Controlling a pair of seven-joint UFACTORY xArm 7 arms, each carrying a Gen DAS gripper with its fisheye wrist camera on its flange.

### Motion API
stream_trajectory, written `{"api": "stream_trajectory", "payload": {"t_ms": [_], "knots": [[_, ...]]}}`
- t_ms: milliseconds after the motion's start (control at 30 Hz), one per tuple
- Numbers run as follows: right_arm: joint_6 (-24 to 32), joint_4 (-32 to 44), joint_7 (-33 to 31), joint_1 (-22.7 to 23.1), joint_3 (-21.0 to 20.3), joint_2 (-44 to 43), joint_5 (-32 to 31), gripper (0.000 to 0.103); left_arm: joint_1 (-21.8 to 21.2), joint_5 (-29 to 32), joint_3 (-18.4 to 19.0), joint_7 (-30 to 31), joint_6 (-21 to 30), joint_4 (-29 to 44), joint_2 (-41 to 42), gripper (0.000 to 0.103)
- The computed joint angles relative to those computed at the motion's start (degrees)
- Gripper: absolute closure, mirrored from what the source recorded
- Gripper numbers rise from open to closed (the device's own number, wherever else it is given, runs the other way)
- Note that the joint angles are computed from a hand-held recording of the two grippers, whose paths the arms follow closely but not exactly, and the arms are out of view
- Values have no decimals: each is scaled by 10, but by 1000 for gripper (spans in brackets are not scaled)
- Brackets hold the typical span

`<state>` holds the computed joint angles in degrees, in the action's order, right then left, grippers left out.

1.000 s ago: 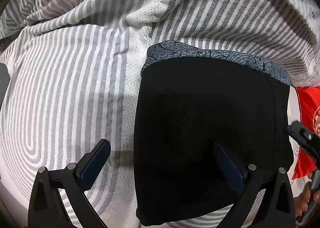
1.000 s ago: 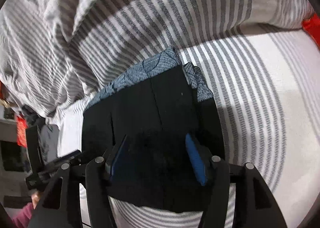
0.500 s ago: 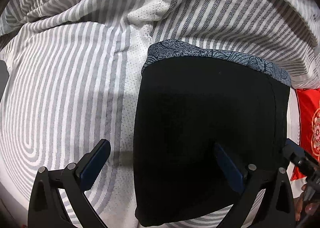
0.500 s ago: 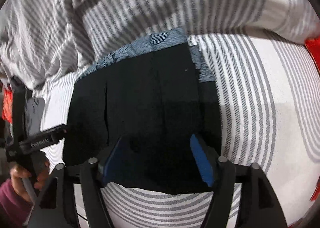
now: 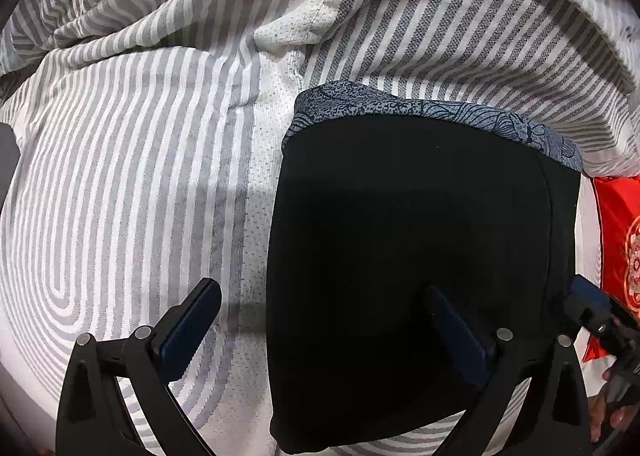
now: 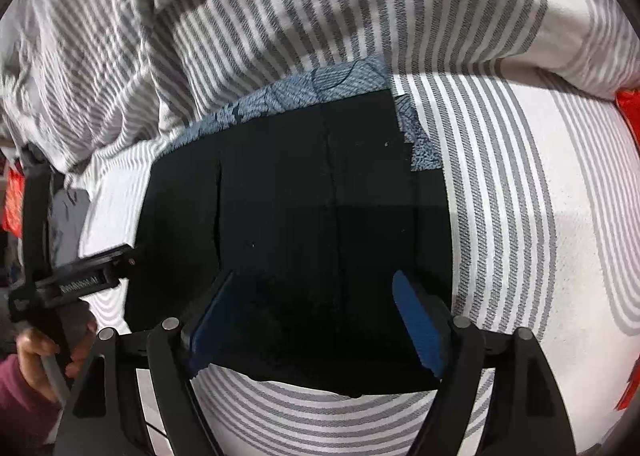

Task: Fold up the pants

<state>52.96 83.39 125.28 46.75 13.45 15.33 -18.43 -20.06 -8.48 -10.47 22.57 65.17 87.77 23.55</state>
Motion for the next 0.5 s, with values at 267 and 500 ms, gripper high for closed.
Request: {"api": "stream_trajectory", "payload": {"t_ms": [267, 500], "knots": [[-47, -125, 100, -15, 14, -102, -61, 20, 19, -41, -10, 53, 36, 52, 25, 0], [-187, -260, 142, -64, 47, -168, -81, 20, 16, -39, -11, 109, 97, 115, 74, 0]]}}
